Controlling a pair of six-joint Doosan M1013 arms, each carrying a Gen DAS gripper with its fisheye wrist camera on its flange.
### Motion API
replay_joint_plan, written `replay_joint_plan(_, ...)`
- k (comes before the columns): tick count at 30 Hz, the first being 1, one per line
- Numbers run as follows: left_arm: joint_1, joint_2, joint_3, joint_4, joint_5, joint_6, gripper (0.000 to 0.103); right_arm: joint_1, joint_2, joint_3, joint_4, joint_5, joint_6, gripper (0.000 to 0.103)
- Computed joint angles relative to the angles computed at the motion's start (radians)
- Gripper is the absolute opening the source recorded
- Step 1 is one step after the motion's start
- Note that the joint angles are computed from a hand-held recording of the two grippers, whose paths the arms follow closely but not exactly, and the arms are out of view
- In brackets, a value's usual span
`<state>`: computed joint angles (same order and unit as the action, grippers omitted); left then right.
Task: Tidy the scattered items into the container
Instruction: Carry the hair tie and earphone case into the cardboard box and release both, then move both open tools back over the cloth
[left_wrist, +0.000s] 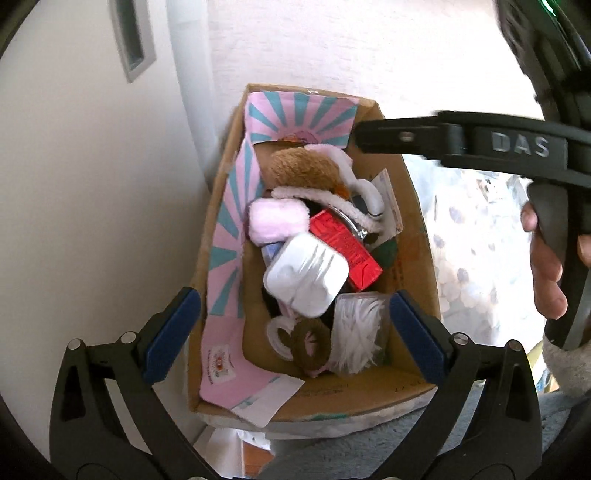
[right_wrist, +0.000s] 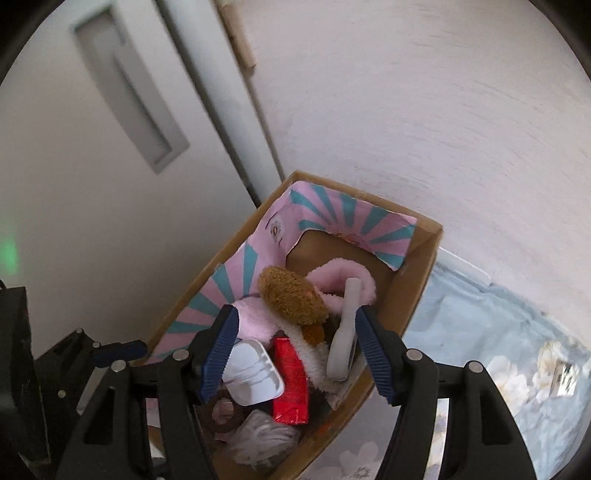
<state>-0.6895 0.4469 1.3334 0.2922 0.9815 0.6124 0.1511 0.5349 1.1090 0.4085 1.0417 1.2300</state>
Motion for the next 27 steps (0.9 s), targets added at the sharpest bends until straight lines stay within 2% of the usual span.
replay_joint_plan(5, -0.003, 0.011, -0.022, 0.034, 0.062, -0.024, 0.102, -0.016, -0.026, 0.039, 0.030, -0.035, 0.015, 0.062)
replay_joint_plan(12, -0.016, 0.009, -0.029, 0.062, 0.062, -0.054, 0.102, -0.038, -0.065, 0.075, 0.057, -0.062, 0.001, 0.062)
replay_joint_plan(17, -0.027, 0.026, -0.069, 0.066, 0.067, -0.015, 0.102, -0.043, -0.087, 0.107, 0.057, -0.081, -0.004, 0.062)
replay_joint_plan(21, -0.041, 0.048, -0.122, 0.095, 0.098, 0.026, 0.102, -0.051, -0.121, 0.145, 0.029, -0.141, -0.002, 0.062)
replay_joint_plan(27, -0.053, 0.097, -0.225, 0.096, 0.112, 0.118, 0.102, -0.105, -0.180, 0.183, -0.094, -0.242, 0.101, 0.062)
